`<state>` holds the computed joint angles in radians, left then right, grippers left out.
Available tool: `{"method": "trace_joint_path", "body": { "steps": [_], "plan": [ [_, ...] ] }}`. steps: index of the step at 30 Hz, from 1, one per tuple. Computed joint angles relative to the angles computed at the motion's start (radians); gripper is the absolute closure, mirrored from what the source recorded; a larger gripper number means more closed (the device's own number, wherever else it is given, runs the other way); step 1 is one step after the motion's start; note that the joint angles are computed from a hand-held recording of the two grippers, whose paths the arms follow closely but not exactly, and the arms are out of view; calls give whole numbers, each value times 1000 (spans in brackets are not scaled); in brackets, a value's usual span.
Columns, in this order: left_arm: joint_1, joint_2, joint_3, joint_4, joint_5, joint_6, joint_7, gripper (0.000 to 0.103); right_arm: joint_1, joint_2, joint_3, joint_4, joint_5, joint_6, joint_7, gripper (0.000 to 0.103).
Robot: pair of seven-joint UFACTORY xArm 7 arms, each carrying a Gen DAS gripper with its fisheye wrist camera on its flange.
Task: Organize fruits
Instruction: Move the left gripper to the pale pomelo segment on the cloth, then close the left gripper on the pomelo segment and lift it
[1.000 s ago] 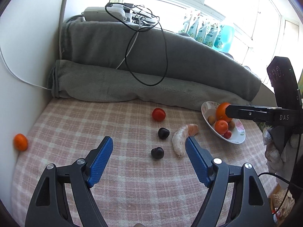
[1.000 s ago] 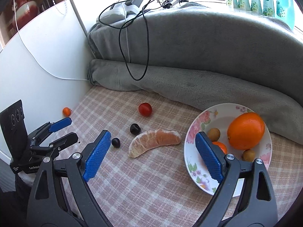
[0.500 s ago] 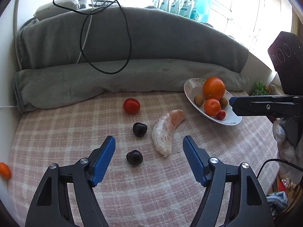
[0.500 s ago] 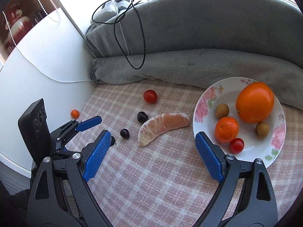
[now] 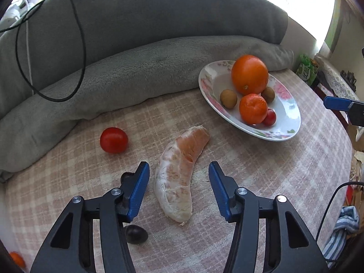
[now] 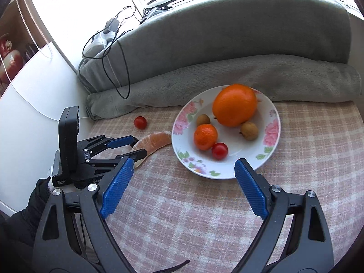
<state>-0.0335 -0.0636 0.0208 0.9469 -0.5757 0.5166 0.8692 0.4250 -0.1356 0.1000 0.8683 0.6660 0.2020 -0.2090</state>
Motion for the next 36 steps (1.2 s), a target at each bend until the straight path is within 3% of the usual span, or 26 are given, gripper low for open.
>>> {"method": "trace_joint_path", "body": {
  "steps": [4,8,15,21,27,36],
  "plan": [
    [0,32,-15,26,106,1,-41,51,-32,-50,2,-83,-70,-34,102,10],
    [5,69,-25,62,182,31,-77,55,-15,-86,-38,-145,-70,-50,130,10],
    [17,79,-32,89,185,75,-62,65,9,-111,-88,-186,-69,-74,148,10],
    [13,78,-39,74,176,45,-79,67,30,-112,-111,-192,-62,-88,146,10],
    [19,56,-28,45,107,29,-62,67,26,-113,-109,-193,-77,-88,158,10],
    [15,-3,1,0,-90,28,-15,67,27,-125,-110,-208,-121,-95,193,10]
  ]
}}
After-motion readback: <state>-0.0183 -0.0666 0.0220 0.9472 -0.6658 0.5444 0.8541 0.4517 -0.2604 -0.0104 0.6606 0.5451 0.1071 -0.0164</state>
